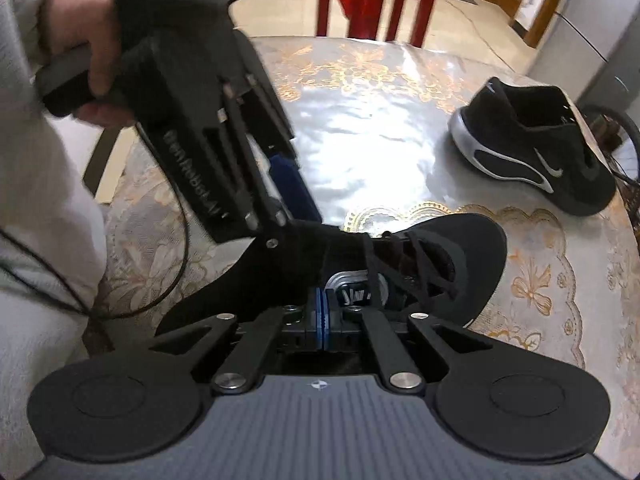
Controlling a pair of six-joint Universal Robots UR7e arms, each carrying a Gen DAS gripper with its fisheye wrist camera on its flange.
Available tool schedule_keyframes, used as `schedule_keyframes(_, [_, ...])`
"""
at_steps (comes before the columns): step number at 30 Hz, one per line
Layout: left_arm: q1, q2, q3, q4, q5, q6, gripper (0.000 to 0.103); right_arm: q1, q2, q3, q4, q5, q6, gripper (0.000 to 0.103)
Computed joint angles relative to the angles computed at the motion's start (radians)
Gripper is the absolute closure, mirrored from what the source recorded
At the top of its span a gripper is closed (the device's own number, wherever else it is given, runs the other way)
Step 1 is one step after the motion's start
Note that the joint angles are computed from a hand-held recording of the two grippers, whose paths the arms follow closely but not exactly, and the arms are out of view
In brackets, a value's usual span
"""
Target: Lace up shoes with both hands
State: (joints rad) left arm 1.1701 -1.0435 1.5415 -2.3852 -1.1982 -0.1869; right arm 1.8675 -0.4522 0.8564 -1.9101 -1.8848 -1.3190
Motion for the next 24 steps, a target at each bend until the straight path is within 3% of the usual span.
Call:
schedule_keyframes(2, [0.001, 0.003, -0.001, -0.004, -0.005, -0.002, 0.061, -0.005, -0.014, 0.021, -0.005, 0.002, -0.042, 0.102])
schedule_keyframes(6, [-0.002, 0.003, 0.009, -0.024, 0.005, 0.0, 0.061, -0.007, -0.015, 0.021, -0.012, 0.019, -0.015, 0.102])
schedule_keyframes(10, [0.003, -0.005, 0.026, -0.051, -0.005, -0.015, 0.054, -0.013, -0.04, 0.076, -0.07, 0.033, -0.117, 0.101])
schedule_keyframes(11, [0.003, -0.008, 0.033, -0.06, -0.008, -0.019, 0.05, -0.012, -0.049, 0.098, -0.097, 0.028, -0.153, 0.098])
schedule_keyframes(13, [-0.004, -0.023, 0.064, -0.108, -0.005, -0.011, 0.048, -0.007, -0.054, 0.12, -0.137, 0.002, -0.165, 0.077])
schedule_keyframes(14, [-0.002, -0.04, 0.088, -0.136, -0.008, -0.014, 0.048, -0.003, -0.052, 0.116, -0.142, -0.013, -0.134, 0.065])
schedule_keyframes(15, [0.0, -0.058, 0.112, -0.165, -0.014, -0.019, 0.046, 0.0, -0.047, 0.09, -0.106, -0.015, -0.086, 0.061])
schedule_keyframes(18, [0.007, -0.113, 0.181, -0.249, -0.029, -0.033, 0.032, 0.007, -0.012, -0.034, 0.046, 0.014, 0.107, 0.059])
schedule_keyframes(21, [0.016, -0.153, 0.219, -0.263, -0.004, -0.06, 0.03, 0.019, 0.052, -0.179, 0.156, 0.031, 0.283, 0.059])
schedule_keyframes(24, [0.031, -0.172, 0.218, -0.209, 0.042, -0.109, 0.031, 0.038, 0.075, -0.197, 0.149, -0.008, 0.24, 0.06])
